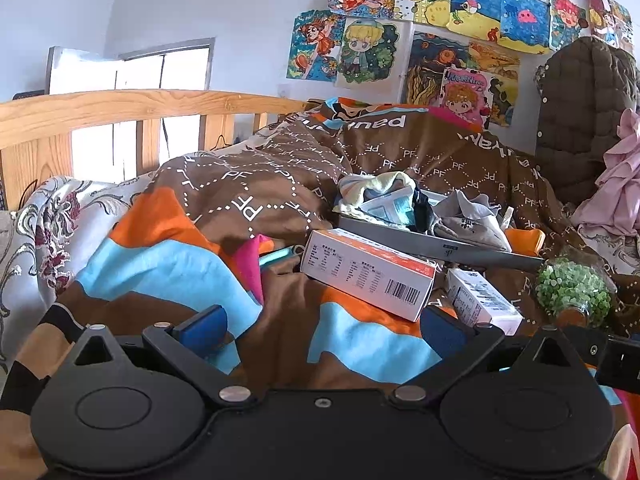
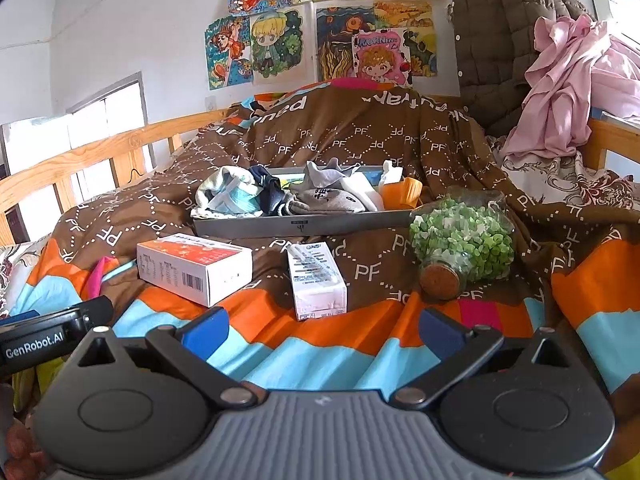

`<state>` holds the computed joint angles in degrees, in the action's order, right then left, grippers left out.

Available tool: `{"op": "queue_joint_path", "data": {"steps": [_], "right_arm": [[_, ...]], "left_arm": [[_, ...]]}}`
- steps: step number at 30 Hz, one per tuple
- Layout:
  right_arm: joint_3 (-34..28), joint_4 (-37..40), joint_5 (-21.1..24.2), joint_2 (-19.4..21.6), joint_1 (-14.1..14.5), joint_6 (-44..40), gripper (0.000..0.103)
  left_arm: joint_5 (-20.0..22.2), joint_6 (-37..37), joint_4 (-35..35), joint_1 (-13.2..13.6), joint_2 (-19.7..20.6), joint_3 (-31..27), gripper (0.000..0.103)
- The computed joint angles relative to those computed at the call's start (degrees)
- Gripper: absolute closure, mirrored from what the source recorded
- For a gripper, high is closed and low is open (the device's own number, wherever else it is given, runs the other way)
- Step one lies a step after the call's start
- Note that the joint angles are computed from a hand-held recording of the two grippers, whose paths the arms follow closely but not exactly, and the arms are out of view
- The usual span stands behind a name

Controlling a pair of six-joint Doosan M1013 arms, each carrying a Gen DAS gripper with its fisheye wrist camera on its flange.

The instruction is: Organize soft objects

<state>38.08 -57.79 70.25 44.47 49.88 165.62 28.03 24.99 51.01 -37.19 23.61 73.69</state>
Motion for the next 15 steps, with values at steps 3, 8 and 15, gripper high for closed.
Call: {"op": "queue_joint_path", "data": {"steps": [3,8,15], "right_arm": [[-0.21,0.18,0.04,0.07,-0.03,-0.25,0.000],[-0.35,0.26,0.11,0.13,-0.03,-0.40,0.000],[-0.40,0.31,0.12,0.15,-0.03,-0.46,0.000]], "left_arm": [[0.04,0.42,-0.08,-0.06,0.03,-0.04,0.001],[0.29,0.23,0.08,-0.11,0.06,-0.08,0.001],[0.53,0.40,0.01,-0.13,0.14,-0.18,0.001]]}}
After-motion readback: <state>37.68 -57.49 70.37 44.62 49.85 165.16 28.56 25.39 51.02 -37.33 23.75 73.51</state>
